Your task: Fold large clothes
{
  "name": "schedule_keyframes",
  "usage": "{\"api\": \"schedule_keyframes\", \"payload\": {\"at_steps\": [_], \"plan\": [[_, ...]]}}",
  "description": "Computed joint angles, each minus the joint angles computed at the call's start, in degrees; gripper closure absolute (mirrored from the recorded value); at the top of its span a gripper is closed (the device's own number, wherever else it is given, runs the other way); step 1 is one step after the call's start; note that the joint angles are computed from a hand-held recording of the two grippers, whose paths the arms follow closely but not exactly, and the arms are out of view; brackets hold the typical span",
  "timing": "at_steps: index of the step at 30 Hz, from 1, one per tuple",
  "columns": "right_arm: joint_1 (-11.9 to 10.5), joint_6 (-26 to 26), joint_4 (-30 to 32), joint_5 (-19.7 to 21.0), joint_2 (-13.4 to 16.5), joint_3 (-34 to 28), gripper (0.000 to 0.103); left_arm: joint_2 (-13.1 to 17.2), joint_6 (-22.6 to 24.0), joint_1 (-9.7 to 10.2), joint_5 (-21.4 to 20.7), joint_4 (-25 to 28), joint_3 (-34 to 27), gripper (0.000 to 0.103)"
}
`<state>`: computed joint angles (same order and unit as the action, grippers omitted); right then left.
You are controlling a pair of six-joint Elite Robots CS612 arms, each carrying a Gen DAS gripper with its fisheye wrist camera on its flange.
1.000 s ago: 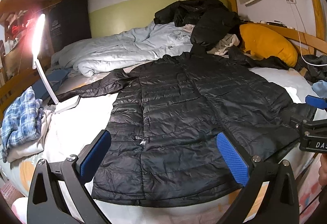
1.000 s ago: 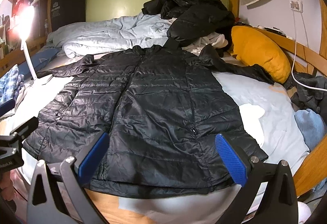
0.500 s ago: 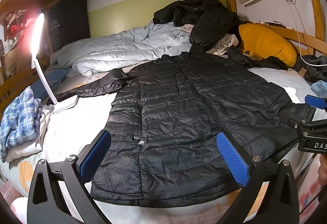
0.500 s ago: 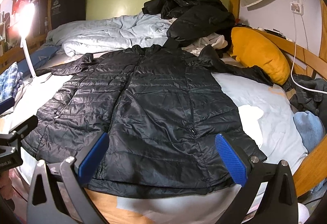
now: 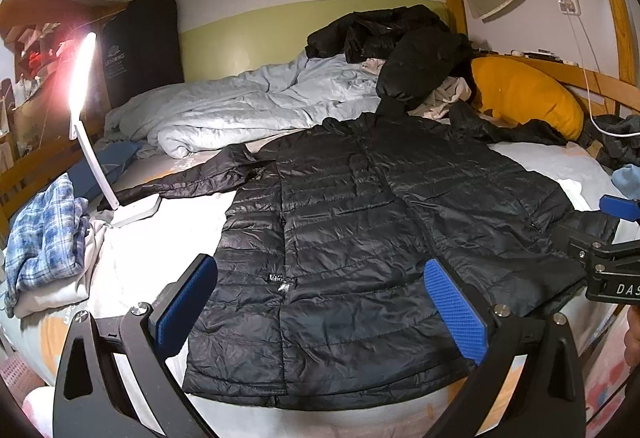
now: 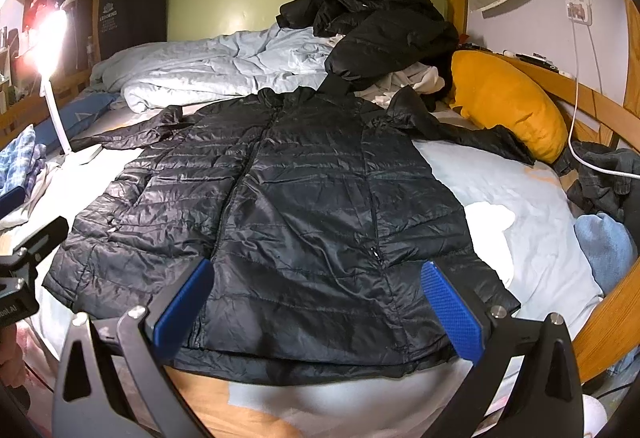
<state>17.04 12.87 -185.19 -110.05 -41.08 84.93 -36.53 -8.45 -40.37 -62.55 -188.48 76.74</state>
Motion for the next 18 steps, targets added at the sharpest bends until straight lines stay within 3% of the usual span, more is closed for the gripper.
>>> {"api": "schedule_keyframes", "payload": {"at_steps": [3, 18], "plan": [[0.0, -0.3, -0.2, -0.1, 0.0, 0.0, 0.000, 0.3, 0.5, -0.40, 3.6, -1.6, -0.1, 0.000], [0.2, -0.8, -0.3, -0.4, 0.1, -0.1, 0.000, -0.1, -0.9, 0.00, 1.2, -1.4, 0.4, 0.000]]}}
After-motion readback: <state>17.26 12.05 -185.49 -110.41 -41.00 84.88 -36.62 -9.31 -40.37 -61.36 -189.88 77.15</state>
